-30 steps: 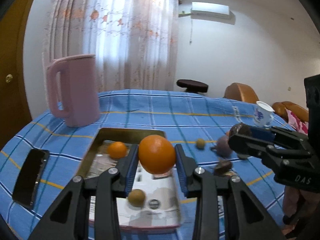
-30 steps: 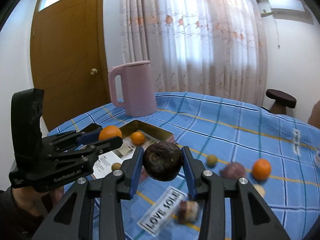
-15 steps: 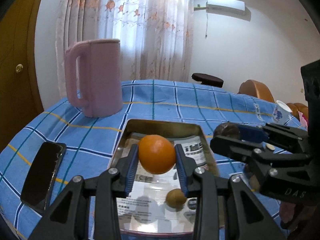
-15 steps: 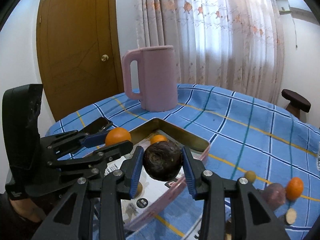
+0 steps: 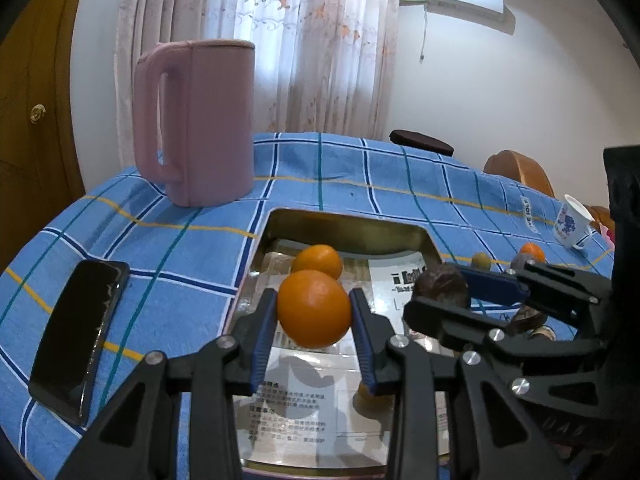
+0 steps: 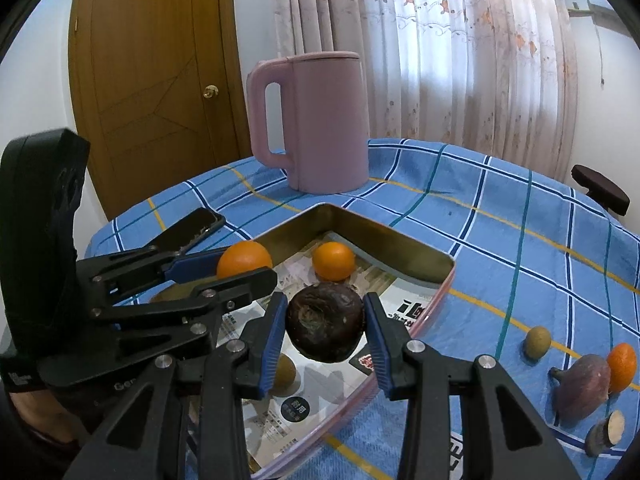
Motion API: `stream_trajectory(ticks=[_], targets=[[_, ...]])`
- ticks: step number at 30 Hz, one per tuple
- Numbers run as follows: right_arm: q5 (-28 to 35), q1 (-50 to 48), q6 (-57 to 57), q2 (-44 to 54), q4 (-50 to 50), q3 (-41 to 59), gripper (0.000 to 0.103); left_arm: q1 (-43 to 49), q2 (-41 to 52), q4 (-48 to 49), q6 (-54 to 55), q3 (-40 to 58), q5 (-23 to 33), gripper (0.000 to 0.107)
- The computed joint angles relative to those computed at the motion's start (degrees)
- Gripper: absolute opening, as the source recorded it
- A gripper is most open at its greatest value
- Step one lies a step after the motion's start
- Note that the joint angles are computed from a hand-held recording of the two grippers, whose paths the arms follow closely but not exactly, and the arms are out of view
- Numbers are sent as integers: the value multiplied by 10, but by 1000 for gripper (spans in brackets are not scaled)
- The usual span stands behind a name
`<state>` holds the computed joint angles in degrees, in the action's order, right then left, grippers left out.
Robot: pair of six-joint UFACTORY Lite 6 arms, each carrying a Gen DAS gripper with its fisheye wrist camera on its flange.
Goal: Organize fruits
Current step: 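Carry the orange and brown fruit into the pink tin and open both grippers, then grasp the brown cylindrical piece with the right gripper, then grasp a dark brown round fruit with the left gripper while the right holds the cylinder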
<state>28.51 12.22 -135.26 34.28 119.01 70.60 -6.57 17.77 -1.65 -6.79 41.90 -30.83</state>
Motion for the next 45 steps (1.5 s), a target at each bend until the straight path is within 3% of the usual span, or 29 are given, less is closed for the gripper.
stream_trajectory(ticks=[5,9,16,24,31,32,33,34,45], targets=[[-8,3,16,17,-19,14,44,1,2,-17,10,2,-3,40],[2,-8,-4,-7,5,-17,57,5,-23,-30,11,-26,-20,74],[25,-99,-109,-135,70,-177,58,-40,-90,-49,12,-78,-47,91],[-1,-192,-169,-166,61,-251,61,-120,-68,-101,49,-46,-26,91],[-4,-193,-14,-90,-76,-169,61,-158,-51,-140,77,-21,-11,91],[-12,-187,8,-76,-92,-153,59,-161,-48,-145,80,-16,-7,91],[-18,-184,38,-62,-115,-138,40,-165,-47,-149,83,-11,-3,91],[-18,-185,43,-64,-117,-139,32,-169,-44,-149,84,-4,2,91],[16,-283,-86,-126,-2,-215,33,-235,35,-173,107,98,48,91]])
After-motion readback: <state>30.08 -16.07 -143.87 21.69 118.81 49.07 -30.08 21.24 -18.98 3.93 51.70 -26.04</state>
